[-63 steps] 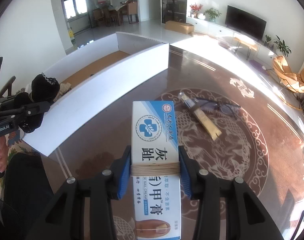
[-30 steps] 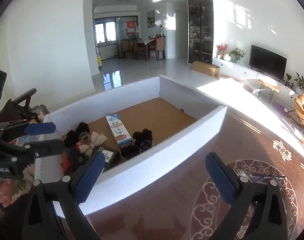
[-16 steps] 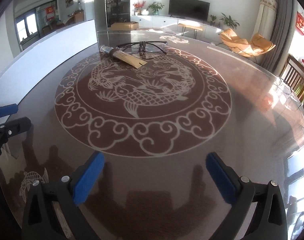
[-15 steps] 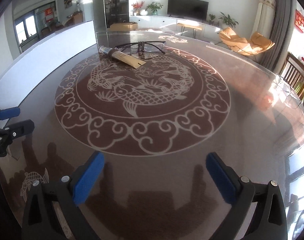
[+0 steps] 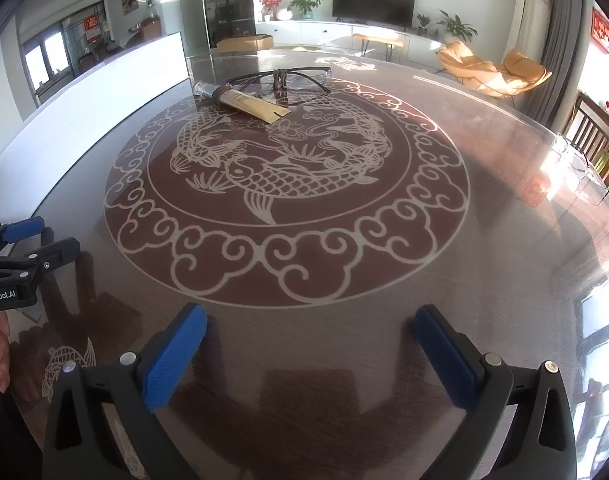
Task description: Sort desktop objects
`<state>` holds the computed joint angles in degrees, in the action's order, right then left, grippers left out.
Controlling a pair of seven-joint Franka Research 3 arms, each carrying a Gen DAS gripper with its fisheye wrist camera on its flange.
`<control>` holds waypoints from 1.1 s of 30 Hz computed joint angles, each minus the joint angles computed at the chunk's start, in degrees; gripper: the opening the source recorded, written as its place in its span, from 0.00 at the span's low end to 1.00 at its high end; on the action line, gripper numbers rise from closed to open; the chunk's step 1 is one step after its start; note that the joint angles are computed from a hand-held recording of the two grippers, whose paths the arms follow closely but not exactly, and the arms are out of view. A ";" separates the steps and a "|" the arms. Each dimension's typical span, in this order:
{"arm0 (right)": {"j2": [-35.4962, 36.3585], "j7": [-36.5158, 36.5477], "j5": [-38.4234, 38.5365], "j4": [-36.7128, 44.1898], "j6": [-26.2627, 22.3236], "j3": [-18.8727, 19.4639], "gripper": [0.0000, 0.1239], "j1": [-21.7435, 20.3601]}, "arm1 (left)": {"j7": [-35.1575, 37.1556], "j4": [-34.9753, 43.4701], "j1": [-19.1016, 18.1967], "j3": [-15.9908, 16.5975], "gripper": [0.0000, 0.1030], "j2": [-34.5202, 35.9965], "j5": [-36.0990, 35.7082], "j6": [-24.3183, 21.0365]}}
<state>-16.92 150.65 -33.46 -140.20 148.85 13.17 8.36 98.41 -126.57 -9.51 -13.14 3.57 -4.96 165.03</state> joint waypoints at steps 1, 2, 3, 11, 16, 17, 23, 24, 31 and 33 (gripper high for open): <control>0.01 -0.01 0.00 0.03 -0.02 -0.01 0.83 0.01 | 0.41 -0.16 0.10 -0.03 1.00 -0.09 -0.37 0.10; 0.04 0.04 -0.06 -0.02 0.06 -0.02 0.83 -0.02 | 0.27 -0.51 0.11 0.01 1.00 -0.49 -0.40 0.09; 0.05 0.05 -0.06 -0.02 0.05 -0.02 0.83 -0.01 | -0.16 -0.60 0.06 0.14 1.00 -0.55 -0.15 0.14; 5.58 -1.79 -1.65 4.94 1.18 -3.03 0.83 -2.27 | -1.11 -0.95 -0.17 0.30 1.00 -0.80 0.52 0.57; 17.36 -0.95 -3.56 18.34 -1.38 -8.54 0.83 -3.65 | -2.04 -1.09 -0.31 0.42 1.00 -0.83 1.25 0.86; 20.25 -1.34 -3.24 21.92 -2.08 -9.58 0.83 -3.31 | -2.06 -1.03 -0.31 0.41 1.00 -0.78 1.26 0.85; 35.00 -10.49 2.72 41.67 -4.60 -11.74 0.83 0.06 | -2.04 -1.02 -0.27 0.37 1.00 -0.75 1.23 0.88; 36.26 -16.17 4.69 42.87 -2.73 -10.56 0.83 0.09 | -1.88 -0.98 -0.25 0.34 1.00 -0.73 1.07 0.84; 29.44 -43.86 18.75 30.44 7.62 -2.19 0.83 -0.05 | -1.77 -0.94 -0.28 0.32 1.00 -0.74 0.96 0.77; 24.32 -37.55 15.71 23.53 9.49 -5.25 0.83 2.57 | -1.77 -0.94 -0.29 0.32 1.00 -0.74 0.96 0.77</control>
<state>7.39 113.11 -17.75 -116.67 158.34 7.91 10.92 96.64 -127.51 -9.80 -12.82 2.83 -4.01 165.80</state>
